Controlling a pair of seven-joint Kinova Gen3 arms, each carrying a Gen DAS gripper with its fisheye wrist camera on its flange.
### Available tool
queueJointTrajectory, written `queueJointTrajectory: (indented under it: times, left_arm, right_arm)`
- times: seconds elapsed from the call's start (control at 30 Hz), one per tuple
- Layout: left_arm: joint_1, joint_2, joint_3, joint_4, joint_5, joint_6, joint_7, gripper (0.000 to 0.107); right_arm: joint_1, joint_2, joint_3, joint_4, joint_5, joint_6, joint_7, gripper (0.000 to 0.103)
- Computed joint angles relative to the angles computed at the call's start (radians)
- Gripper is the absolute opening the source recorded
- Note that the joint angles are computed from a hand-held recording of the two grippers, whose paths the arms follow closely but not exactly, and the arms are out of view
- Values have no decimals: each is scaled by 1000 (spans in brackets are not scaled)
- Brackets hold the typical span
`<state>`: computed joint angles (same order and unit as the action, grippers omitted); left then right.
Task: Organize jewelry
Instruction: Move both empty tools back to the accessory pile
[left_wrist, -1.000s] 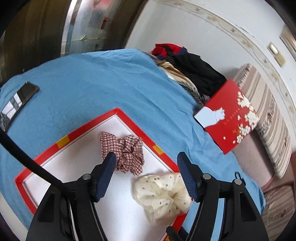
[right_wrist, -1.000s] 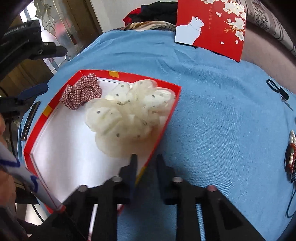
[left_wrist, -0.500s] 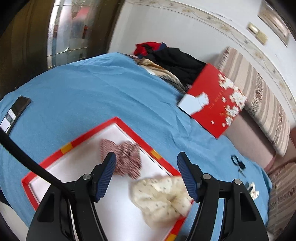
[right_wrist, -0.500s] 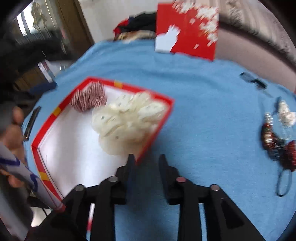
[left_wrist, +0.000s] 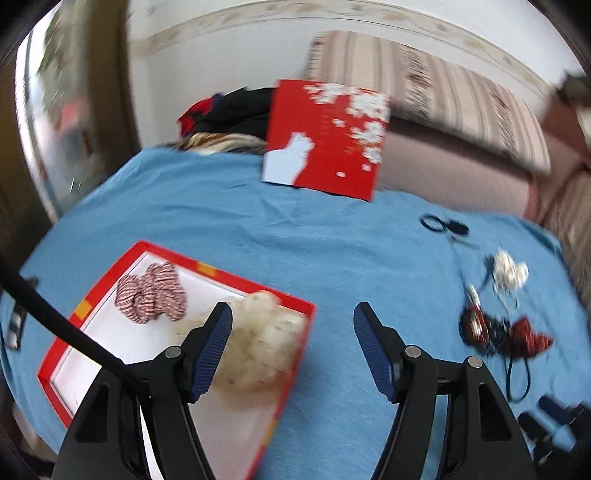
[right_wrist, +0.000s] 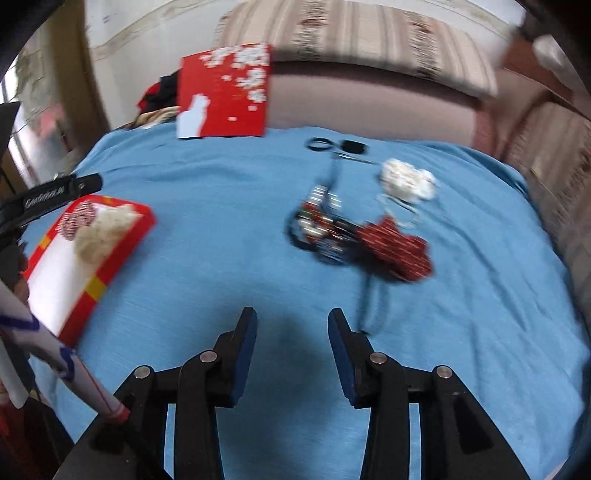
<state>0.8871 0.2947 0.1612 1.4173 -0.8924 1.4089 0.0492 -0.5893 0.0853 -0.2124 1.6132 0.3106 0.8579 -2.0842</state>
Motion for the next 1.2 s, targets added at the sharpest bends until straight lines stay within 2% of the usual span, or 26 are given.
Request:
queueJointTrajectory:
  times: [0.1, 0.37, 0.57, 0.73, 0.8, 0.87, 0.97, 1.1, 1.2]
  left_arm:
    - [32, 51, 10, -52, -2, 17, -40, 67]
    - [99, 125, -3, -138, 106, -57, -128, 67]
    - [104, 148, -26, -168, 194, -164, -151, 67]
    - [82, 183, -54, -249, 235, -270, -215, 67]
    - [69, 217, -65, -318, 258, -290, -267, 67]
    - [50, 261, -69, -399, 293, -307, -333, 67]
    - [39, 343, -78, -538, 330, -281, -447, 69]
    - [22, 454, -85, -723, 399, -209, -585, 69]
    - [8, 497, -101, -785, 452, -207, -626, 69]
  right_arm:
    - [23, -26, 11, 42, -2, -14, -5, 43]
    - [111, -81, 29, 122, -57, -71, 12, 43]
    - [182, -90, 53, 136, -100, -120, 65, 46]
    - [247, -68, 89, 112, -146, -155, 99, 47]
    - [274, -49, 121, 93, -212, -170, 156, 49]
    - [361, -14, 94, 58, -293, -181, 214, 49]
    - [460, 43, 59, 1, -415, -189, 307, 51]
    - [486, 144, 90, -117, -578, -151, 457, 52]
    - [491, 236, 97, -235, -658, -83, 521, 54]
